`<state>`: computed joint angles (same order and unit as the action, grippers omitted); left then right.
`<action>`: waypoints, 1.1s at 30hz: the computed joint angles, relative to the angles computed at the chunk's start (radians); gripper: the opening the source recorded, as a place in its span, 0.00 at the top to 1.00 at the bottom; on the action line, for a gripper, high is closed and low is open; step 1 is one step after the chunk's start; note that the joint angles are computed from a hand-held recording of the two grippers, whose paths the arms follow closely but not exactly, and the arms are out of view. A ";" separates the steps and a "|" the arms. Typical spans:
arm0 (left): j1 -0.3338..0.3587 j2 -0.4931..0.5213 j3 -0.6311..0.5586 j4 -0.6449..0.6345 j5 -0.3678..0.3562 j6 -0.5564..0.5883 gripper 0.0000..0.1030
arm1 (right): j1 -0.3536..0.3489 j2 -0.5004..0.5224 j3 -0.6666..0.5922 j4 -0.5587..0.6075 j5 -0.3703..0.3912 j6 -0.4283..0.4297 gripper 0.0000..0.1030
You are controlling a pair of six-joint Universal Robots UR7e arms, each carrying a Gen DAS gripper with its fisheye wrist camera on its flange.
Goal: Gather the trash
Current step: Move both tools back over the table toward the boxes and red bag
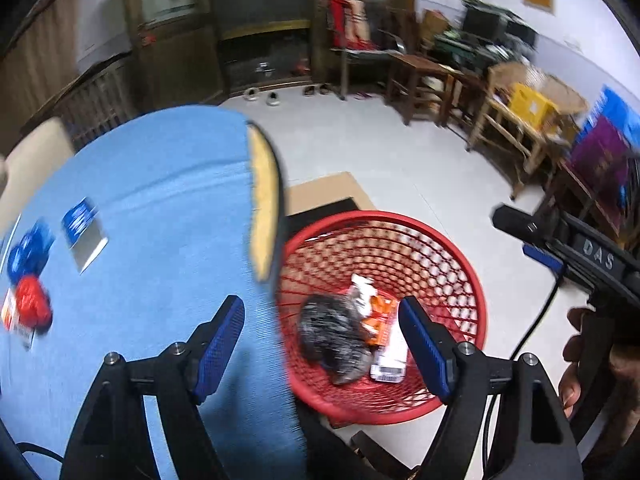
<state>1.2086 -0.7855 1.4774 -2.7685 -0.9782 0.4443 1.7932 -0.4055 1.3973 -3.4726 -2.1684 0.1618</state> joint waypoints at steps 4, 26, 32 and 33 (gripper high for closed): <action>0.031 -0.039 0.007 -0.023 0.014 -0.056 0.22 | 0.013 0.022 -0.035 0.036 0.015 -0.015 0.16; 0.259 -0.062 -0.276 -0.104 0.171 -0.297 0.22 | 0.132 0.248 -0.386 0.405 0.021 -0.112 0.16; 0.291 0.098 -0.616 0.062 0.203 -0.316 0.22 | 0.155 0.290 -0.462 0.473 -0.001 -0.137 0.16; 0.295 0.119 -0.662 0.107 0.203 -0.330 0.22 | 0.157 0.294 -0.470 0.484 -0.006 -0.137 0.16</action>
<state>1.5032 -0.6664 0.8156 -2.6611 -0.7748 0.1141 1.9503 -0.1115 0.9271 -2.9882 -2.1742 0.0252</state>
